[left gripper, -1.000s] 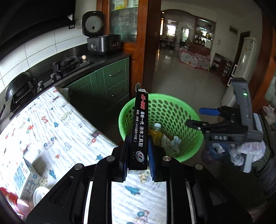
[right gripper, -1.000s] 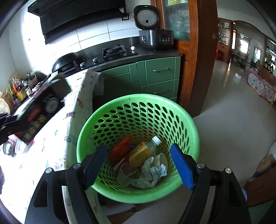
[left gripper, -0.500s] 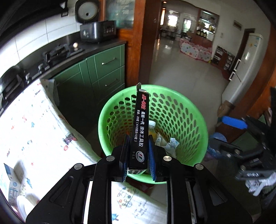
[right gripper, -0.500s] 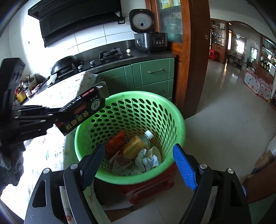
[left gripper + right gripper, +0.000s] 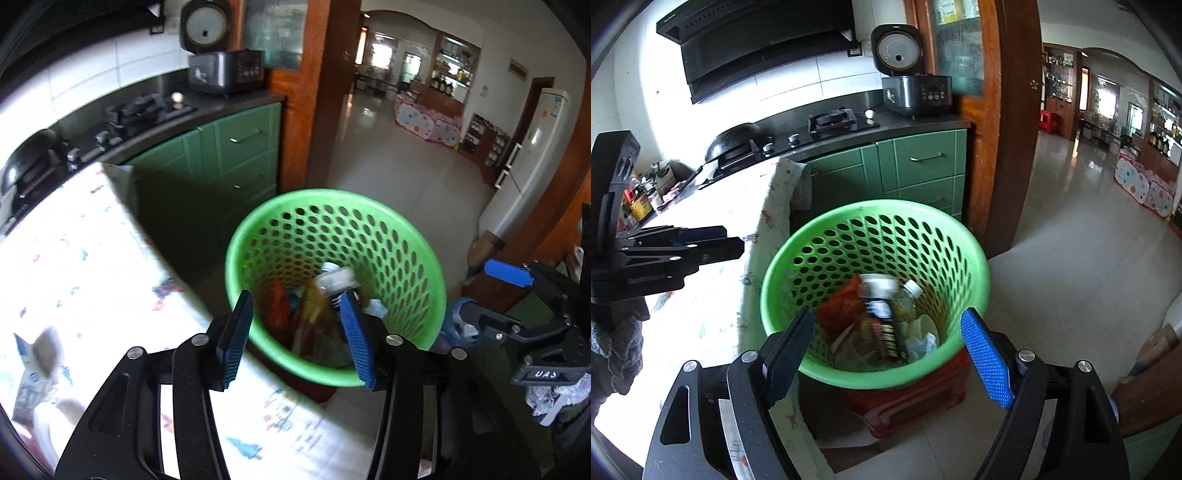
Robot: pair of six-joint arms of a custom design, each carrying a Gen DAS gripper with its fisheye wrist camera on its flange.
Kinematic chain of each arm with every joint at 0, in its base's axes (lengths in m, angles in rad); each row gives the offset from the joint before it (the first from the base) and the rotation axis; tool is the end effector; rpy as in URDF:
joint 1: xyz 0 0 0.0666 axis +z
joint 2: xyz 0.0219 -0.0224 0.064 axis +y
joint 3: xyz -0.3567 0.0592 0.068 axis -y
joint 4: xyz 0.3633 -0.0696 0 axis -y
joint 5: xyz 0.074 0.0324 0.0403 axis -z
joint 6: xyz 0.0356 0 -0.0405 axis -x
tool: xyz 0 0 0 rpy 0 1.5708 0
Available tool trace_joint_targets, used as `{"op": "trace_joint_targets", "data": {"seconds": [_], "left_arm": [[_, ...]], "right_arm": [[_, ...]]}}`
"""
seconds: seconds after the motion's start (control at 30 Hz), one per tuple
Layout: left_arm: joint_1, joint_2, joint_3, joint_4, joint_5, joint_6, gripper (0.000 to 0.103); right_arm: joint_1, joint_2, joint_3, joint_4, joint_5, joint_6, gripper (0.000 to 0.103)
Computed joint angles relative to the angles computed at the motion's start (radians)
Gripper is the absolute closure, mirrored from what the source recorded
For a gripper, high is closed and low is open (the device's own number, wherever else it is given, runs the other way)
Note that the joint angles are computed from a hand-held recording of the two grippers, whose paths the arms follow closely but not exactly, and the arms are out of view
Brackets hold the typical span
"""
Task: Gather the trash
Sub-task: 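Drop the clear cup into the green basket with the right gripper, then the black box with the left, then grasp the red Coke can with the left gripper while the right gripper moves to the white lid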
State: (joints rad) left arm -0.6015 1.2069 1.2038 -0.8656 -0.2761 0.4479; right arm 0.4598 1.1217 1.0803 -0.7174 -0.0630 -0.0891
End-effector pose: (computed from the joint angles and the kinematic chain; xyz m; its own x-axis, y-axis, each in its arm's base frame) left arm 0.3281 -0.2139 0.4042 -0.7403 0.0027 -0.6722 0.0873 0.9919 -0.0921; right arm 0.3313 0.1661 0.3909 -0.6572 -0.2263 -0.7189 -0.4270 0.8978 0.1077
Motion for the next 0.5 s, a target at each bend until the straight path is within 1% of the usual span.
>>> {"op": "trace_joint_targets", "data": {"seconds": [0.2,0.3,0.4,0.5], "left_arm": [[-0.027,-0.12,-0.038,-0.088,-0.103,0.064,0.052],[-0.034,-0.183,-0.057,-0.136,-0.144,0.1,0.052],[-0.04,-0.252,-0.077,-0.195,-0.19,0.139,0.051],[-0.064,-0.318,-0.092,-0.279,-0.262,0.195,0.049]], "right_arm": [[0.053,-0.015,0.02,-0.005,0.002,-0.001,0.024],[0.093,-0.018,0.036,-0.006,0.009,-0.002,0.022],[0.139,-0.011,0.058,-0.009,0.014,-0.003,0.022],[0.195,0.008,0.088,-0.013,0.029,-0.004,0.021]]}}
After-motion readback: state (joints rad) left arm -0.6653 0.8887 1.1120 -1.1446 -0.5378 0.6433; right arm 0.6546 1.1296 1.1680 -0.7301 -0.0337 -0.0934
